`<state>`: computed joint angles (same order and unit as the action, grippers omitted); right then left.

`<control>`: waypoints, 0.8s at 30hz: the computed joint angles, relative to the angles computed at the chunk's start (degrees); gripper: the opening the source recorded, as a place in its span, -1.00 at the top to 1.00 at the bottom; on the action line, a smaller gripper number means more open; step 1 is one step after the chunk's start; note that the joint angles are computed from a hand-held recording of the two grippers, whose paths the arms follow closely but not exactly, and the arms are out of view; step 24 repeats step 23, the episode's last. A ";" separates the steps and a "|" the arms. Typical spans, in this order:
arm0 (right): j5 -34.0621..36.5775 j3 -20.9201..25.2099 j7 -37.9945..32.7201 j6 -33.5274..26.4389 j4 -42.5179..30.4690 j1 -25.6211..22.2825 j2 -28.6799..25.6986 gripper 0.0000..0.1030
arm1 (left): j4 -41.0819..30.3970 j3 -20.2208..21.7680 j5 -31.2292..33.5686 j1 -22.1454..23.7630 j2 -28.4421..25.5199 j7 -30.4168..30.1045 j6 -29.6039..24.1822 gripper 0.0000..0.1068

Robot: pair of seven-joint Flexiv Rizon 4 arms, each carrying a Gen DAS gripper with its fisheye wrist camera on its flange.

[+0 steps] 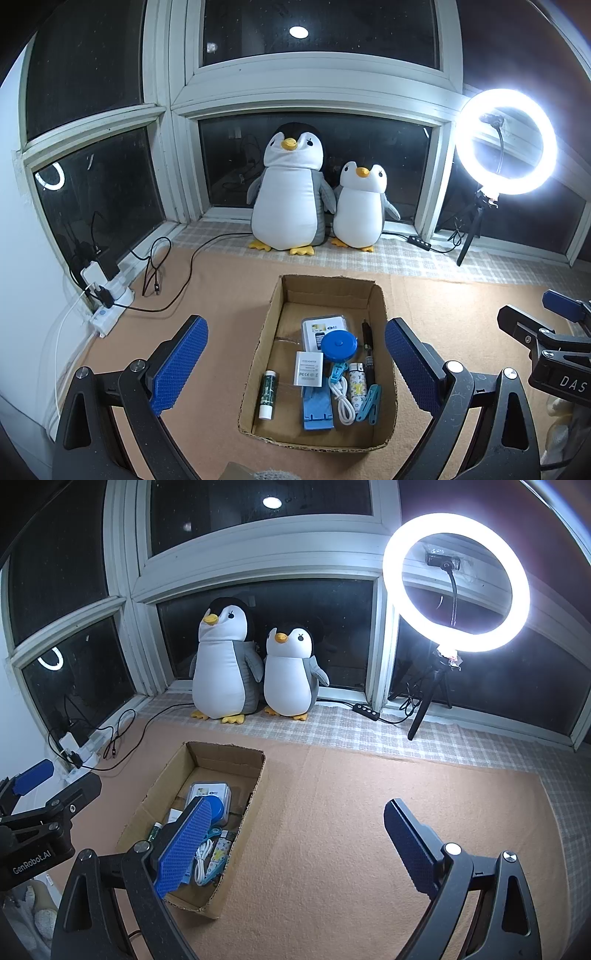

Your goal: Organize rigid objects

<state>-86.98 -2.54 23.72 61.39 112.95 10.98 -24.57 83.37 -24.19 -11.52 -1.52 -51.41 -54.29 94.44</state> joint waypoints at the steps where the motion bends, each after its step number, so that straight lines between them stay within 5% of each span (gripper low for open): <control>1: -0.01 0.01 0.02 -0.01 0.05 0.00 0.05 -0.80 | -0.04 -0.05 0.04 0.02 -0.03 0.01 0.03 -0.85; 24: 0.03 -0.15 -0.29 0.66 -0.14 -0.11 -0.49 -0.80 | -0.51 0.16 -0.07 -0.34 -0.19 -0.12 -0.34 -0.85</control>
